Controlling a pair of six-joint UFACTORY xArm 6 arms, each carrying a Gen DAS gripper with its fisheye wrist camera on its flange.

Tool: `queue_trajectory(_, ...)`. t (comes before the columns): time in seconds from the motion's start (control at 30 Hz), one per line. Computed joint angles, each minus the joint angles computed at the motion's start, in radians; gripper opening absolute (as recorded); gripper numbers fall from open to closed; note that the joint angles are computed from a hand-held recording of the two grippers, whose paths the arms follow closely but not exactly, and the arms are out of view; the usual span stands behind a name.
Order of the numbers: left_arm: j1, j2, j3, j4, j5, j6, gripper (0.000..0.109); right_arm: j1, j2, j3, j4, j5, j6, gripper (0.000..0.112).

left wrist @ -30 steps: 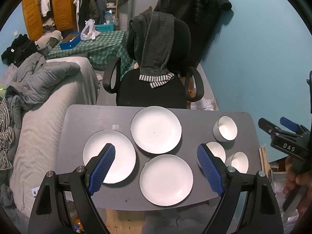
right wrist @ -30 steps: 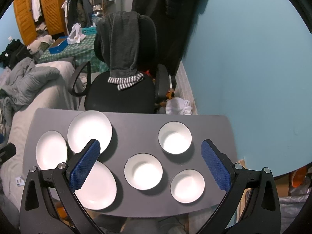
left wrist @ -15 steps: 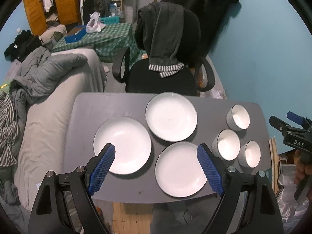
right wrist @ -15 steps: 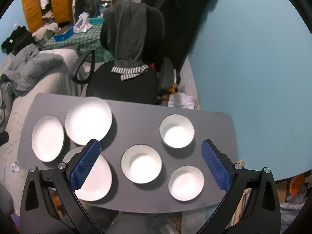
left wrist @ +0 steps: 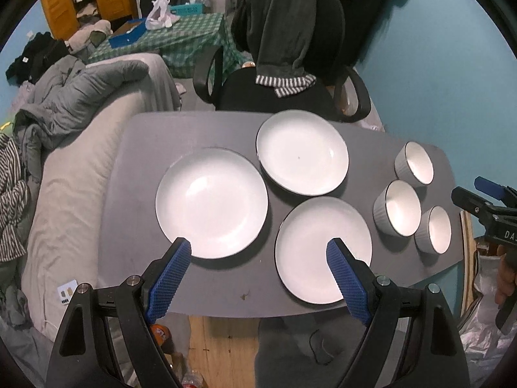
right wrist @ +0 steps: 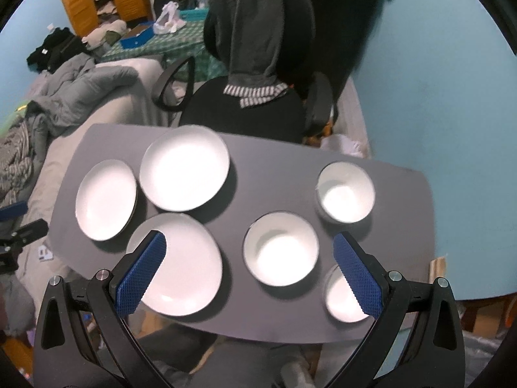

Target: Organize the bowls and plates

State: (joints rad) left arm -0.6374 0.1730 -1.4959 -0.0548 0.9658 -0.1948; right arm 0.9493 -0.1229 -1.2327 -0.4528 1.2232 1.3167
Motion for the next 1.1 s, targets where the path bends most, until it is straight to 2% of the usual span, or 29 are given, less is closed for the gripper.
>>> queue_trajectory(0.6,-0.015,0.022,0.136,-0.007,-0.091,0.000,0.087,0.035,0.058,0.129,0.117,-0.149,-0.037,0.101)
queue_trajectory(0.97,-0.035,0.066,0.176,-0.034,-0.110,0.032,0.087,0.034,0.129,0.175,0.183,-0.254,-0.088,0.101)
queue_trajectory(1.1,-0.033,0.091,0.183,-0.075,-0.126,0.052,0.087,0.025,0.155,0.185,0.196,-0.297,-0.114,0.096)
